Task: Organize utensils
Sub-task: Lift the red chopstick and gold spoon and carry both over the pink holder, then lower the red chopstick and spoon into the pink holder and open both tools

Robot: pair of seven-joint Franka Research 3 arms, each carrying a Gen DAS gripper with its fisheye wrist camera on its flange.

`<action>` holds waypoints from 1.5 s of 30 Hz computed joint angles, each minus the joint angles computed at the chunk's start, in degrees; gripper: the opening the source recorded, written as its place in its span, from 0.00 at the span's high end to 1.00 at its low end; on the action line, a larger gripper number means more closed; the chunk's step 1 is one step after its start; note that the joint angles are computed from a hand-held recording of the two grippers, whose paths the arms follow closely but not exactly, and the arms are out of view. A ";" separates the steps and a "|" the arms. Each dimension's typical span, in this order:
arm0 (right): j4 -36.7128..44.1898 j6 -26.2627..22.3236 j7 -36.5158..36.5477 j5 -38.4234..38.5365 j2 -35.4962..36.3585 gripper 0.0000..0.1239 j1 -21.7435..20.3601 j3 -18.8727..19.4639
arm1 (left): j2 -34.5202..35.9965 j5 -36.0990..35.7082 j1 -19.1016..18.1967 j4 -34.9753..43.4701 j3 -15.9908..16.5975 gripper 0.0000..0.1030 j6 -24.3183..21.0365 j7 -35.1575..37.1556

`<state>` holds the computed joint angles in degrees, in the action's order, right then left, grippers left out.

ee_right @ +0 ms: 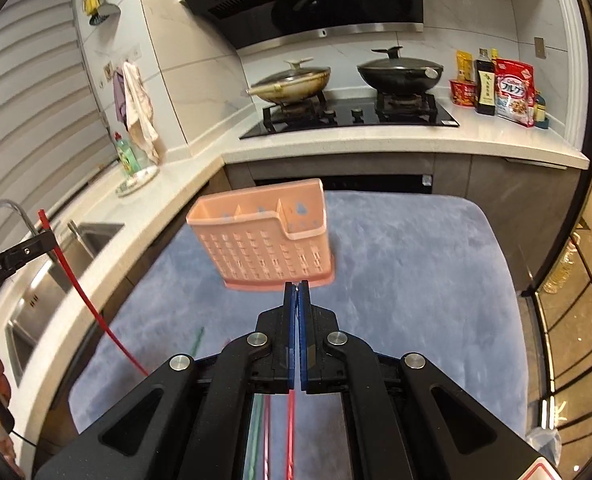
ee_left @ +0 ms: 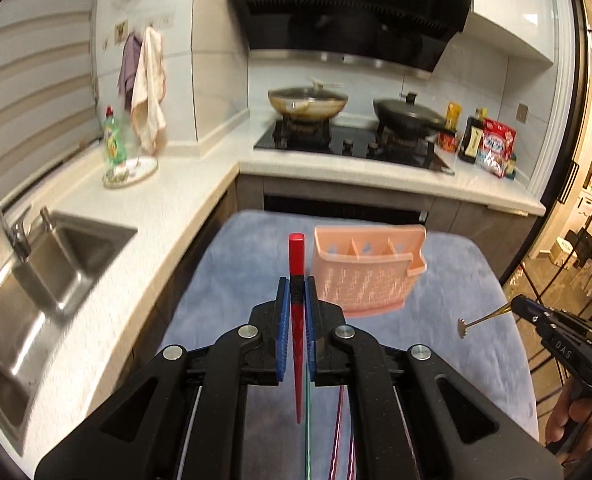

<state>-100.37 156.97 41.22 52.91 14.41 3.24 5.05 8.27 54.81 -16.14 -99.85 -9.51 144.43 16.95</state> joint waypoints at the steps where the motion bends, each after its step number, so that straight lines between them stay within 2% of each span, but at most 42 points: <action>1: 2.14 -0.52 0.44 0.07 1.22 0.99 0.01 0.13 | 0.84 0.54 0.03 2.05 0.17 0.93 -0.02 0.32; 7: 18.45 -4.71 7.25 -3.01 11.21 0.99 -0.37 1.51 | 6.72 3.29 -1.10 14.96 2.04 0.93 0.65 1.91; 11: 29.29 -6.37 13.23 -8.18 18.60 0.99 0.34 1.97 | 12.35 3.91 -2.81 24.06 4.28 0.93 1.52 3.35; 16: 41.16 -11.25 20.98 -14.57 27.38 0.99 0.50 2.18 | 20.67 -1.05 -4.00 34.79 6.71 0.93 1.75 8.00; 24: 53.01 -16.21 28.70 -22.37 37.11 0.99 0.81 2.07 | 28.54 -8.15 -5.32 42.33 10.19 0.93 1.60 13.50; 29: 57.73 -18.01 31.25 -25.26 40.72 0.98 0.78 2.32 | 29.65 -11.13 -5.27 41.30 11.03 0.93 1.51 14.30; 33: 52.57 -15.09 30.49 -25.34 37.71 0.93 0.38 2.83 | 28.68 -10.70 -5.75 38.90 12.15 0.92 1.64 12.57; 35: 48.30 -12.99 29.27 -24.39 34.95 0.93 -0.20 3.38 | 27.65 -9.60 -6.36 37.58 12.74 0.81 0.39 11.17; 36: 46.72 -12.31 28.66 -23.81 33.90 0.92 -0.52 3.68 | 27.16 -9.15 -6.47 36.95 12.74 0.70 0.07 10.59; 37: 43.94 -11.05 27.66 -22.87 32.04 0.90 -0.97 4.14 | 26.12 -8.35 -6.69 35.51 12.91 0.64 -0.01 9.44; 40: 35.07 -6.45 23.36 -19.58 26.07 0.80 -2.26 5.48 | 22.70 -5.72 -7.05 30.85 12.61 0.62 -0.37 6.88; 45: 20.39 -0.50 13.50 -11.02 15.63 0.75 -4.84 7.91 | 16.36 -0.03 -7.99 22.50 10.98 0.52 -3.90 2.76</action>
<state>-79.97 156.47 54.72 41.89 30.04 -1.60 12.96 24.63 54.78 -24.13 -77.36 1.47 140.53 19.71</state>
